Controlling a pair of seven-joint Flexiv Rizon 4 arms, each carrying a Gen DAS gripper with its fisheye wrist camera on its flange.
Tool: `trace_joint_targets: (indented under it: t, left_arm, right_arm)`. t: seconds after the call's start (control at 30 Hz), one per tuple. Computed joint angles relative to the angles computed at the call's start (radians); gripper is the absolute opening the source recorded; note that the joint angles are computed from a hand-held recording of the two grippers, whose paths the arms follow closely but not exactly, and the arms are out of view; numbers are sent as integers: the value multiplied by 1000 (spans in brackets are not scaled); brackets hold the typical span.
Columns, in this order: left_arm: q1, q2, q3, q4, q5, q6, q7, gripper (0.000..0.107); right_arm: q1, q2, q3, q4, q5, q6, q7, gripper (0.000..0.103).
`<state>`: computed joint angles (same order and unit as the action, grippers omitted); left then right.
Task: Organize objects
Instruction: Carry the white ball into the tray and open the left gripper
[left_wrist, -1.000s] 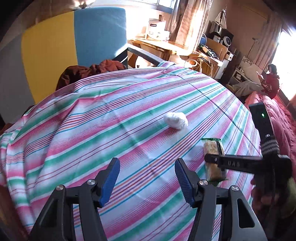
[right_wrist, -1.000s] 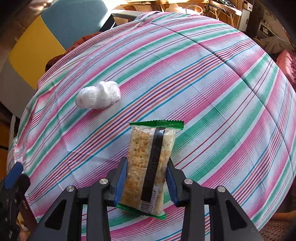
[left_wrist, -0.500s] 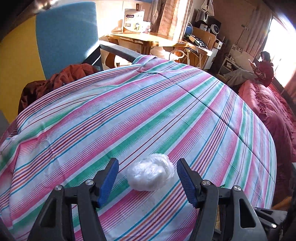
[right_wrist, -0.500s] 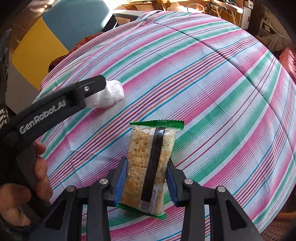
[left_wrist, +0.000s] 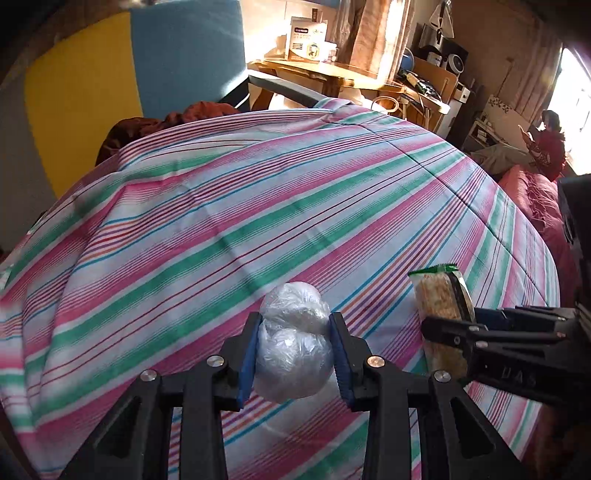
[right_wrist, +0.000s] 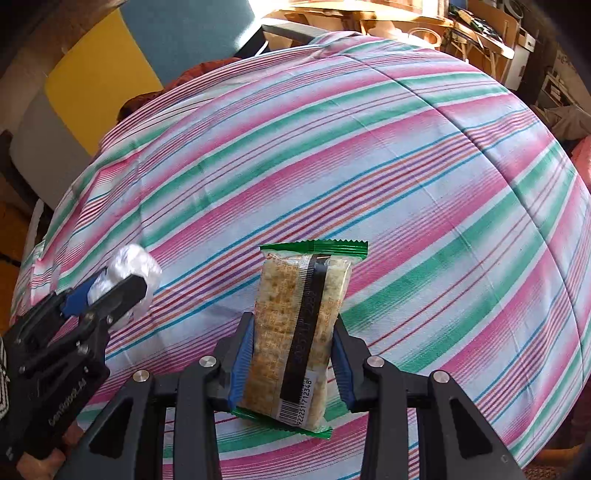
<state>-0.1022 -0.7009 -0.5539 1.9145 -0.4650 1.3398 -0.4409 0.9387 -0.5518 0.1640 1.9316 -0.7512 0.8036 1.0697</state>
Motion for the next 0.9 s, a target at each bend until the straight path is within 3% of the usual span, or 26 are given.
trace_joint_targets:
  t: [0.17, 0.43, 0.57, 0.67, 0.77, 0.9]
  left_arm:
    - [214, 62, -142, 180, -31, 132, 50, 37]
    - [525, 74, -315, 394, 68, 302, 32, 37]
    - [524, 69, -261, 407, 117, 300, 1, 37]
    - [559, 38, -287, 408, 156, 309, -23, 37]
    - [534, 27, -247, 381, 180, 271, -51, 36]
    - [557, 4, -262, 375, 223, 276, -93, 36]
  right_arm:
    - [-23, -16, -27, -10, -126, 109, -156, 39]
    - [-40, -140, -37, -171, -48, 180, -504, 38]
    - [-23, -169, -74, -203, -9, 180, -563, 38]
    - [-18, -185, -92, -218, 11, 183, -585, 38]
    - [-13, -193, -108, -223, 20, 191, -595, 39]
    - [-5, -191, -121, -215, 20, 196, -597, 39]
